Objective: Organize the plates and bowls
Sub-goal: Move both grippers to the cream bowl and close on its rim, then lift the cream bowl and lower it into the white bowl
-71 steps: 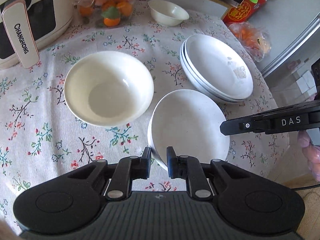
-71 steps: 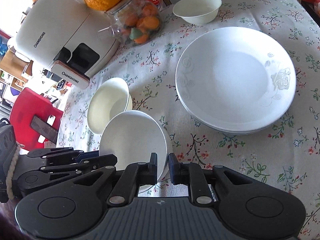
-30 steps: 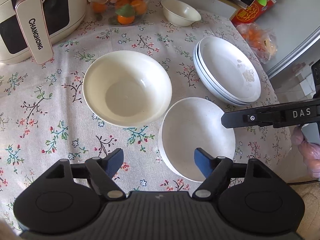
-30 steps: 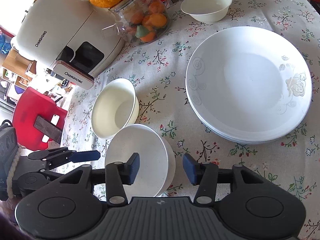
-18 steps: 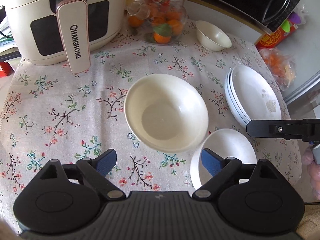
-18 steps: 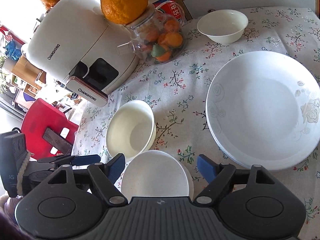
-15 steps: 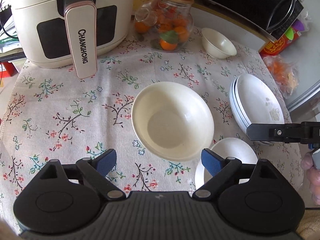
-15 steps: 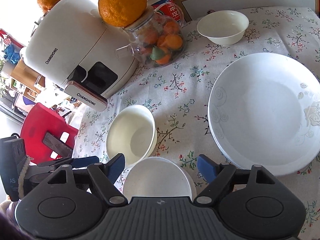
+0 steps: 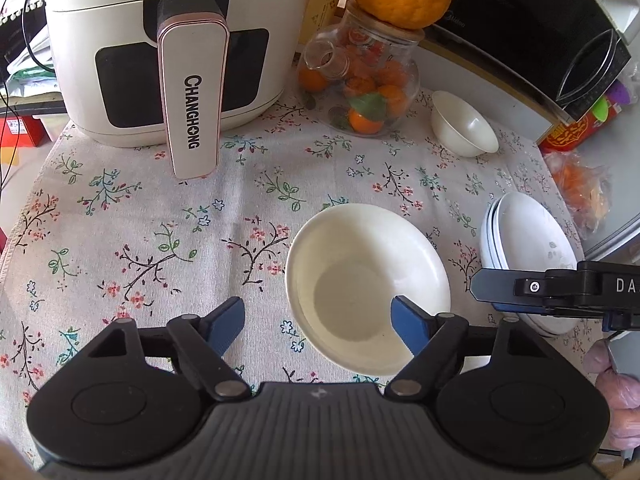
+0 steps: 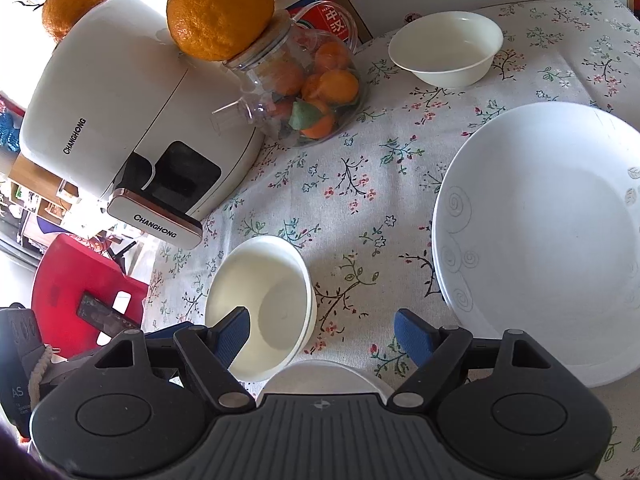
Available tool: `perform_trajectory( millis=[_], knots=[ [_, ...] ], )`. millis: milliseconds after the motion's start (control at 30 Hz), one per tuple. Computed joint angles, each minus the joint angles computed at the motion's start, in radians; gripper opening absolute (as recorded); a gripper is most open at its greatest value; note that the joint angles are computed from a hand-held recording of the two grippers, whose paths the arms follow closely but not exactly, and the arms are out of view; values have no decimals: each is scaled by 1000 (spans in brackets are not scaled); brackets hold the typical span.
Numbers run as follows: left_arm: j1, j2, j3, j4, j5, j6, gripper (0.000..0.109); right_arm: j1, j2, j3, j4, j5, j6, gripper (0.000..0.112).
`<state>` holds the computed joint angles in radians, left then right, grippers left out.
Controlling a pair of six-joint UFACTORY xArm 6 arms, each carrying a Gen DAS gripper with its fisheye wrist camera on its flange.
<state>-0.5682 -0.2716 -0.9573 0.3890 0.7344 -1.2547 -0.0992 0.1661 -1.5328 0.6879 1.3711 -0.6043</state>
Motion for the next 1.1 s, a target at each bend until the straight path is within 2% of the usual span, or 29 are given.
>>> perform_trajectory(
  millis=[200, 733, 900, 1100],
  knots=[
    [3, -2, 4, 19, -10, -23, 66, 19, -3, 15, 1, -24, -8, 75],
    [4, -3, 10, 24, -26, -31, 34, 29, -8, 44, 41, -43, -64, 40],
    [5, -3, 6, 31, -4, -40, 22, 35, -12, 52, 44, -43, -78, 34],
    [5, -5, 6, 37, 10, -55, 16, 39, -19, 60, 50, -46, -102, 25]
  ],
)
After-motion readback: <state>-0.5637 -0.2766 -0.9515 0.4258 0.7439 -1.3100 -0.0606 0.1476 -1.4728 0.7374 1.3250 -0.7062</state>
